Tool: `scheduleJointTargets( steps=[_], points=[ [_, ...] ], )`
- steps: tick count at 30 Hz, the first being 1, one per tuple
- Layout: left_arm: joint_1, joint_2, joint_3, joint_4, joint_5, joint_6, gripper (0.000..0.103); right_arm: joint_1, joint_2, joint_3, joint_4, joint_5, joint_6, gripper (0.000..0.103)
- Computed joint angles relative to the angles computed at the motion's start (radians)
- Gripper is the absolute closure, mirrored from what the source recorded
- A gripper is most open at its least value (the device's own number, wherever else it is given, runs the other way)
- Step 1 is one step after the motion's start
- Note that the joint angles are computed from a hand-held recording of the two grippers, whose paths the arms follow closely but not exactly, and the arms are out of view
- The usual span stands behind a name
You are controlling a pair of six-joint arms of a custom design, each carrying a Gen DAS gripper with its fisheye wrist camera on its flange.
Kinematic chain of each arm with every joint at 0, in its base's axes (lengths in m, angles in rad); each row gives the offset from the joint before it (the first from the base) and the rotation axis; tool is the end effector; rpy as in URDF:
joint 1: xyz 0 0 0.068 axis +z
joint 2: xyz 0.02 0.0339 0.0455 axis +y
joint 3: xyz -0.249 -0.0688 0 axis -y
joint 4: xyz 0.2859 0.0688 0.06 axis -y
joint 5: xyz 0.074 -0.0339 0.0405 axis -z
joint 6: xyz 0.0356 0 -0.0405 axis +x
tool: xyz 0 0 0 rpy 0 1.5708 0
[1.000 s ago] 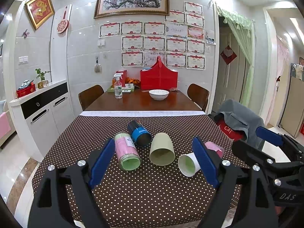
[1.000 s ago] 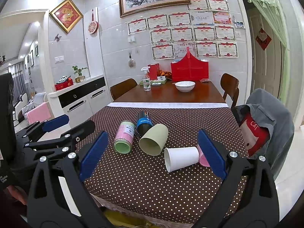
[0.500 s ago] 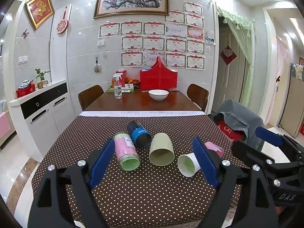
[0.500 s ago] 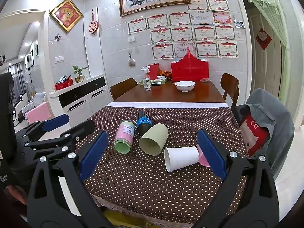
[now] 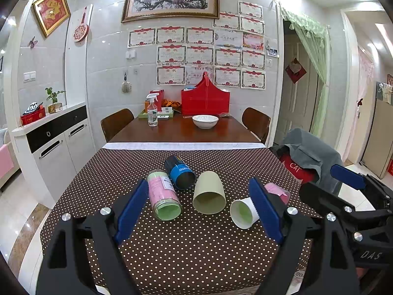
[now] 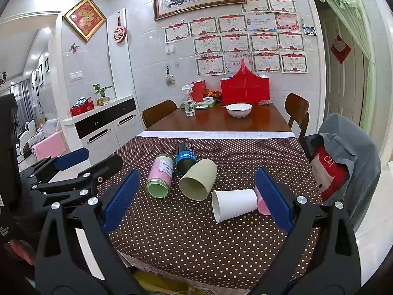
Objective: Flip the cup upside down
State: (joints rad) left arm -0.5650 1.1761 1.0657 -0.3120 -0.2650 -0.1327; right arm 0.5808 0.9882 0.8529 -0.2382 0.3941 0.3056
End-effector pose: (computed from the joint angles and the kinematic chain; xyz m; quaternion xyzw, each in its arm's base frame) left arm 0.2701 -0.1602 0.3271 0.1084 0.8283 -0.0798 0.5439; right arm 0.2365 0.1389 0.3033 -0.0018 0.8176 0.0909 0.5686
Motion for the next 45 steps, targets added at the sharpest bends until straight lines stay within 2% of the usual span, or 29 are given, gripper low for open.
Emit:
scheduleJointTargets(
  steps=[11, 22, 32, 45],
  points=[
    [0.001, 0.004, -0.003, 0.005, 0.003, -0.001, 0.021, -0.002, 0.002, 0.004, -0.004, -0.004, 0.002, 0.01],
    [0.004, 0.022, -0.011, 0.023, 0.013, -0.006, 0.021, -0.02, 0.013, -0.052, 0.055, -0.022, 0.005, 0.01],
    [0.02, 0.047, 0.005, 0.023, 0.037, -0.01, 0.021, -0.028, 0.023, -0.028, 0.034, -0.033, 0.01, 0.01],
    [0.058, 0.138, 0.072, -0.008, 0.08, -0.015, 0.021, -0.066, 0.123, 0.062, -0.018, -0.082, 0.03, 0.01]
  ],
)
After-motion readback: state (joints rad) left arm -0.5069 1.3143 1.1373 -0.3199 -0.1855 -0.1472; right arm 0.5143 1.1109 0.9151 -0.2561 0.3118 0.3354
